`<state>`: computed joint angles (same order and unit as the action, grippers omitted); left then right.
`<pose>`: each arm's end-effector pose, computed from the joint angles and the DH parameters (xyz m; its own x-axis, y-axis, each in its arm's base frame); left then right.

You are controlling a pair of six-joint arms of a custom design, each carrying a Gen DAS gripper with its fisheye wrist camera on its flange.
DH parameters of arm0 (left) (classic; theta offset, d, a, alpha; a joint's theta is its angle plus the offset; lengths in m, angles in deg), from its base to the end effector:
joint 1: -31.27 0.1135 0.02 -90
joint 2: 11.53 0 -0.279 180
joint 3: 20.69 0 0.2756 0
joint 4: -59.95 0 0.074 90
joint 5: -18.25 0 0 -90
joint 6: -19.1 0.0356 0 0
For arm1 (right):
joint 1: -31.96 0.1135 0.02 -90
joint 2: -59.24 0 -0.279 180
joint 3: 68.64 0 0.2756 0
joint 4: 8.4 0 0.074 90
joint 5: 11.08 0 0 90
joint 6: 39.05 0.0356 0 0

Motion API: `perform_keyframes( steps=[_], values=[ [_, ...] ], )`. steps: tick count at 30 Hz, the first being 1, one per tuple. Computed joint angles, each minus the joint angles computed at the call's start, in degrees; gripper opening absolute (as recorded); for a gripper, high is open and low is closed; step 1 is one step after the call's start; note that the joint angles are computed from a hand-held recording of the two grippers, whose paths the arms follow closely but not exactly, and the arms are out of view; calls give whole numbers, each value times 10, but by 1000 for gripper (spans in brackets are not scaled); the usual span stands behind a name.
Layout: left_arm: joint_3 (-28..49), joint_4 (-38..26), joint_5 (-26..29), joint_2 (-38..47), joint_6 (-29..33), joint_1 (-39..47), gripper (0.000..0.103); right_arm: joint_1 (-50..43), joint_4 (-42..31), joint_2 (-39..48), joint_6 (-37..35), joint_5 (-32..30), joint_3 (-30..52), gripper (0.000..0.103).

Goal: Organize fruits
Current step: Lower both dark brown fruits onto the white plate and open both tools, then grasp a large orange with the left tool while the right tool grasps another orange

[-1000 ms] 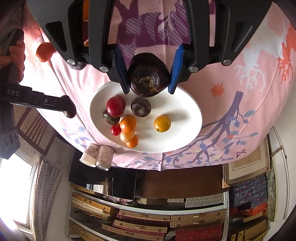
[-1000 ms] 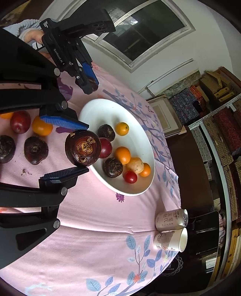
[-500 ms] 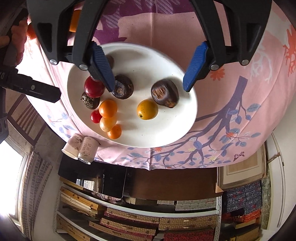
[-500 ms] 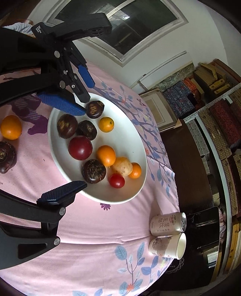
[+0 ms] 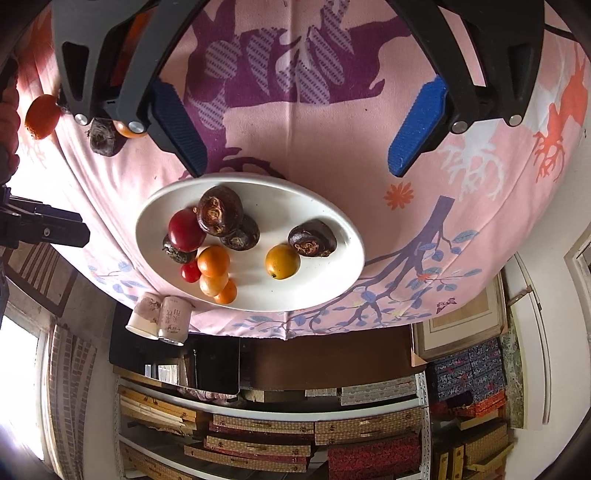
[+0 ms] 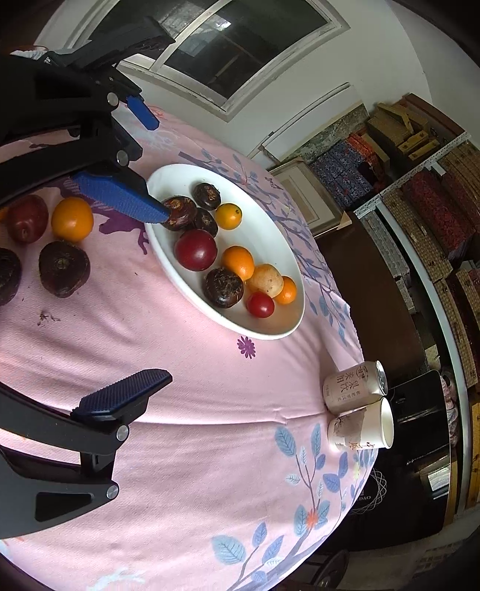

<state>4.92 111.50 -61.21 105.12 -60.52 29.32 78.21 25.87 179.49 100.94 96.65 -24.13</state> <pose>0.2239 -0.0141 0.0180 -0.5937 0.1975 -0.7801 0.2862 0.9579 0.0246 0.2217 0.2159 0.0159 -0.7006 0.3232 -0.6362 0.0098 0.8958 0.4443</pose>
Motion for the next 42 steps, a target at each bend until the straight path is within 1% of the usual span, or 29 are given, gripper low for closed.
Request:
perform_keyframes(
  steps=[3,9,14,18,22,28,34,39,42],
  values=[
    [-19,35,1,9,-5,8,98,13,2,0,1,13,-7,84],
    [-30,52,3,27,-14,19,98,47,-5,1,9,44,-19,85],
    [-56,109,0,46,-11,26,98,77,-4,4,30,69,-38,87],
    [-71,133,14,50,-11,42,98,100,6,11,54,83,-56,87],
    [-78,141,24,52,-12,54,98,122,23,23,79,92,-74,87],
    [-76,132,25,51,-11,58,98,152,64,33,114,107,-107,87],
    [-75,129,21,57,-4,50,98,164,123,51,147,113,-140,87],
    [-78,143,7,68,0,35,98,160,119,52,141,101,-136,87],
    [-76,137,9,68,-1,37,98,162,118,51,134,101,-133,85]
  ],
)
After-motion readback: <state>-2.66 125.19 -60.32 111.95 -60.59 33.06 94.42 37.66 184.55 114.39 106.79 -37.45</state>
